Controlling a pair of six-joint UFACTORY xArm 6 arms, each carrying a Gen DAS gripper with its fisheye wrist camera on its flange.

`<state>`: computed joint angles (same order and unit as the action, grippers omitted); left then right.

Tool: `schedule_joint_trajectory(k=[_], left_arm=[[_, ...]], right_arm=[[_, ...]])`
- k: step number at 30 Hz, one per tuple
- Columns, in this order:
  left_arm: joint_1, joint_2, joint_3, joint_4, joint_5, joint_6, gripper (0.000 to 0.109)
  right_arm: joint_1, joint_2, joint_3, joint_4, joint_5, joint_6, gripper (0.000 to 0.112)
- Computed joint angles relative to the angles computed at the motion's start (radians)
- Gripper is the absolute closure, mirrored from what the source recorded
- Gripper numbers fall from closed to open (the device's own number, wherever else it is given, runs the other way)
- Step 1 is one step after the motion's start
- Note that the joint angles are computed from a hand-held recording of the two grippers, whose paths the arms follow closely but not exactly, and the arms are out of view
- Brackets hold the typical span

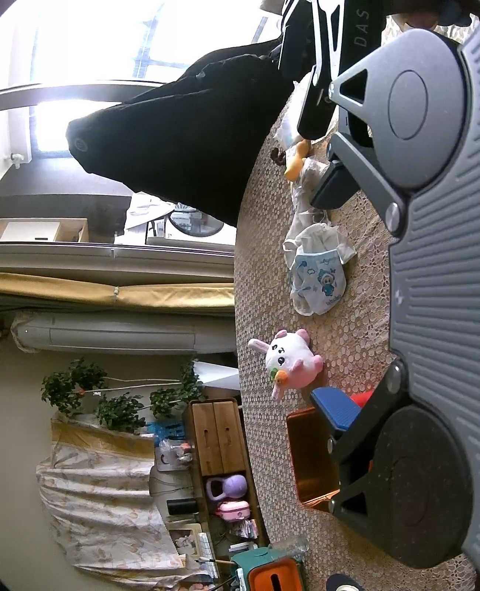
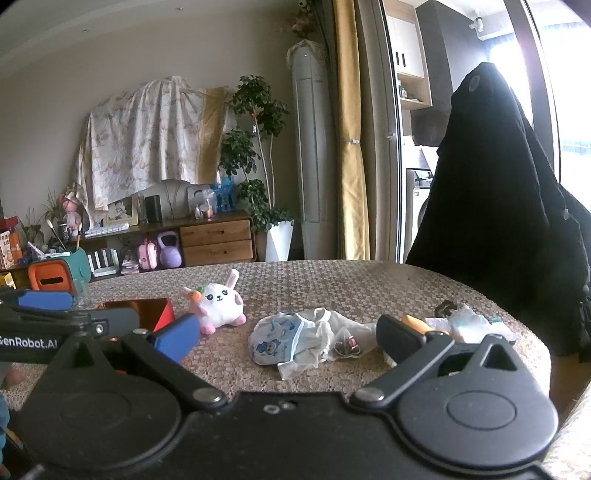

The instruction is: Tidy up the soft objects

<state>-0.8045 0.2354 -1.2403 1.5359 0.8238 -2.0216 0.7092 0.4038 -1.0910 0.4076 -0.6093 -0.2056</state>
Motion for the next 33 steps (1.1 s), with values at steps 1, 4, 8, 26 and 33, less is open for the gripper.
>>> schedule_joint_trajectory(k=[1, 4, 8, 26, 33], left_arm=[[0.000, 0.000, -0.001, 0.000, 0.001, 0.001, 0.006], [-0.003, 0.000, -0.001, 0.004, 0.005, -0.002, 0.006], [-0.003, 0.000, -0.001, 0.005, 0.005, -0.004, 0.006], [-0.009, -0.001, -0.007, 0.006, 0.013, 0.003, 0.006], [-0.013, 0.000, -0.010, 0.022, 0.013, -0.011, 0.006]], right_arm=[[0.001, 0.002, -0.001, 0.001, -0.002, -0.001, 0.011], [-0.003, -0.006, -0.001, -0.005, 0.003, 0.001, 0.011], [-0.005, -0.015, 0.005, -0.007, -0.002, -0.006, 0.011], [-0.010, -0.023, 0.010, -0.008, -0.013, -0.018, 0.012], [-0.004, -0.025, 0.018, -0.001, -0.035, -0.026, 0.012]])
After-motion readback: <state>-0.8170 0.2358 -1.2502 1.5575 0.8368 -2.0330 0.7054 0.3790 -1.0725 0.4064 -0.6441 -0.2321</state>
